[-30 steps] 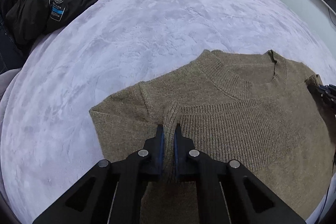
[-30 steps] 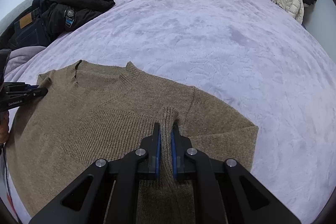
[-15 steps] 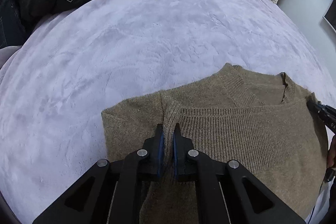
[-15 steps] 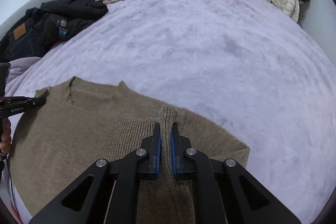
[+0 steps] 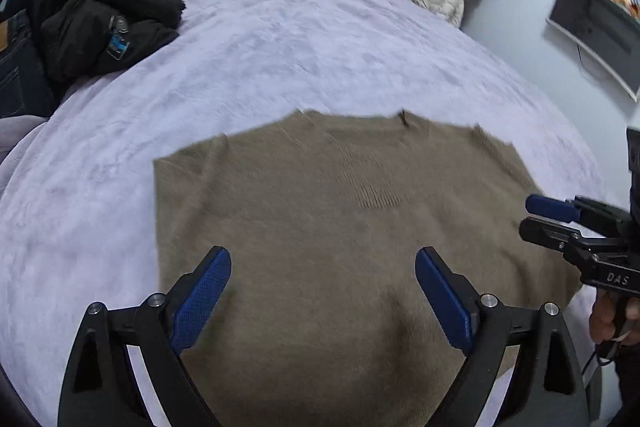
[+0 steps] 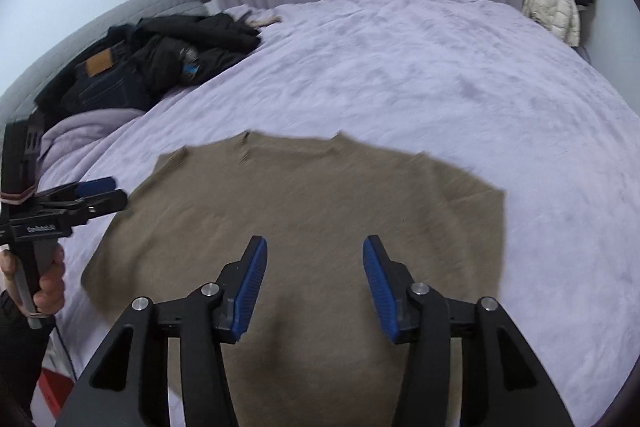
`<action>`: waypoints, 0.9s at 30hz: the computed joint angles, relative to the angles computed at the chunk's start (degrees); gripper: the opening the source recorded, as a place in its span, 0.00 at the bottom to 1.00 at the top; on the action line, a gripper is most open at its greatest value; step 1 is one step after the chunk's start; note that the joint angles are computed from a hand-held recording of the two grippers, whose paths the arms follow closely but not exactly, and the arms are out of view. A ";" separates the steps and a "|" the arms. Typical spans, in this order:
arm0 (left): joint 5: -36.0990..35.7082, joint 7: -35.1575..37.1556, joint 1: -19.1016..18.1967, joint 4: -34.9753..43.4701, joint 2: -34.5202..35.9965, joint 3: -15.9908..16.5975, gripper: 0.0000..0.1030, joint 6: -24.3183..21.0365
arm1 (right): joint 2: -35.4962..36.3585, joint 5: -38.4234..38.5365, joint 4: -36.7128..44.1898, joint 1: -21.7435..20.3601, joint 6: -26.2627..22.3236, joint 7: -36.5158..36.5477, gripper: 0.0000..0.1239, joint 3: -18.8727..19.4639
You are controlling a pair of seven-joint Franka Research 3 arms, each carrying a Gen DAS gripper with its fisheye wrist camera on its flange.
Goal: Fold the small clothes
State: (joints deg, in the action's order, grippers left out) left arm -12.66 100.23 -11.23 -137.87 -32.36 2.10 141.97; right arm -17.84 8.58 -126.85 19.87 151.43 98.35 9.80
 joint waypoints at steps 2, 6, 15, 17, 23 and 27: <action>8.37 -5.28 4.84 -3.36 -0.52 -4.76 0.91 2.23 | 0.44 -3.31 -0.70 0.17 -1.22 0.40 0.43 2.45; -1.50 -2.96 1.03 -7.45 -3.17 5.87 0.92 2.81 | -1.66 -16.63 -5.43 -4.73 -2.36 12.87 0.45 4.22; -4.45 -11.28 5.68 -16.73 -15.44 5.10 1.00 4.78 | -17.41 5.29 -18.45 -3.99 6.71 13.71 0.57 1.29; -2.78 -12.76 5.62 -16.08 -16.73 4.07 1.00 3.92 | -17.66 1.47 -17.00 -6.26 3.80 14.98 0.57 4.06; 4.22 -15.38 4.45 -13.19 -14.29 0.30 1.00 2.20 | -11.18 -5.60 -9.98 -6.42 -0.41 14.36 0.63 6.00; 7.65 -15.06 4.35 -12.44 -9.58 -0.26 1.00 -0.32 | -5.83 -11.06 -7.67 -6.82 -4.12 15.94 0.62 7.01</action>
State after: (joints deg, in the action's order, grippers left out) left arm -5.00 85.17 -6.88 -150.31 -41.94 1.84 141.66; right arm -23.68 -2.48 -134.52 13.05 147.30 114.29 16.81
